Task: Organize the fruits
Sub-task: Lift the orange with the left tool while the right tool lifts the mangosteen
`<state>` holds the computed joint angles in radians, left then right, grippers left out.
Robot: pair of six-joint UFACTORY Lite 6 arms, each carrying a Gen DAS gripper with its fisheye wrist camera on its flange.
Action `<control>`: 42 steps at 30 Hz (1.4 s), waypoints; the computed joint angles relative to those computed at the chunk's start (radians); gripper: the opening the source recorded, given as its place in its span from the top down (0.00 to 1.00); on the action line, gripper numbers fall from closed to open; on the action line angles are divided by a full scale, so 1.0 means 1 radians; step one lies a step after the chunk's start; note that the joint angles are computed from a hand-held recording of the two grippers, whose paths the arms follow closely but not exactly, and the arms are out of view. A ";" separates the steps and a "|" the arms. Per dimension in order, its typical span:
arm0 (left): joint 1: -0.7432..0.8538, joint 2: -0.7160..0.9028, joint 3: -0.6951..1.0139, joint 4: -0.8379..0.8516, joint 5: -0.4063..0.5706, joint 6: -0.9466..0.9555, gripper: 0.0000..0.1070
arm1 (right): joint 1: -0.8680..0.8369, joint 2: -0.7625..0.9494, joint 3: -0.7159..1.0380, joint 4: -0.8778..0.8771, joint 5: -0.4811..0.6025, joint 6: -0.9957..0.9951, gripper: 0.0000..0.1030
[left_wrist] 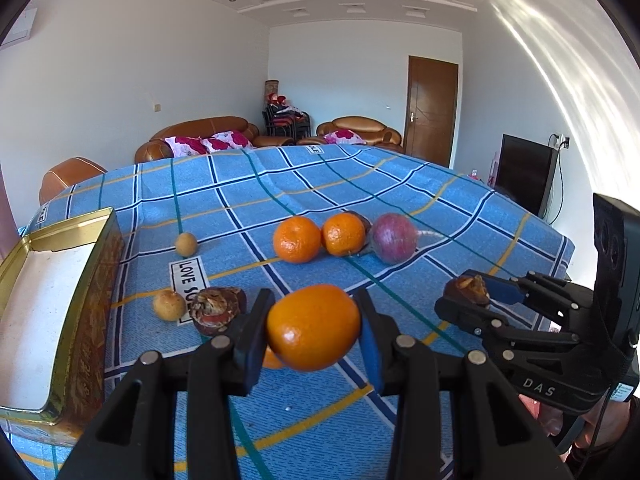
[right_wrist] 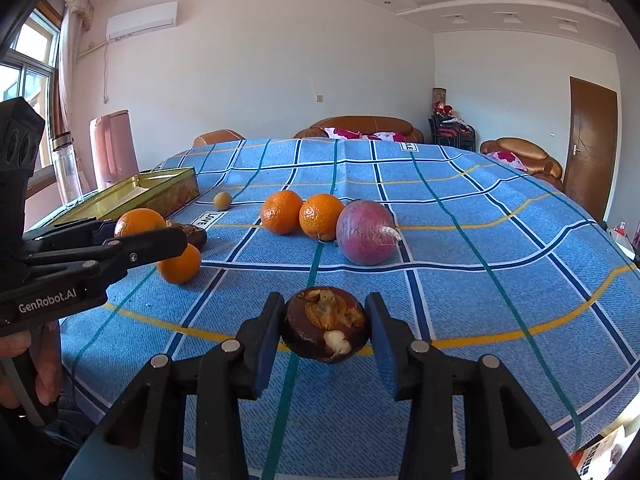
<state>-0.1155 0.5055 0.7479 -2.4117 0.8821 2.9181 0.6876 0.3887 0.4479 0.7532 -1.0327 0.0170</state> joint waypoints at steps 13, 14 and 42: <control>0.006 -0.041 -0.048 -0.048 0.051 0.065 0.61 | 0.043 -0.023 -0.014 0.031 -0.051 -0.011 0.57; 0.007 -0.044 -0.051 -0.051 0.055 0.068 0.61 | 0.047 -0.026 -0.016 0.035 -0.056 -0.013 0.57; 0.030 -0.129 -0.140 -0.147 0.176 0.201 0.61 | 0.098 -0.105 -0.021 0.107 -0.107 -0.109 0.57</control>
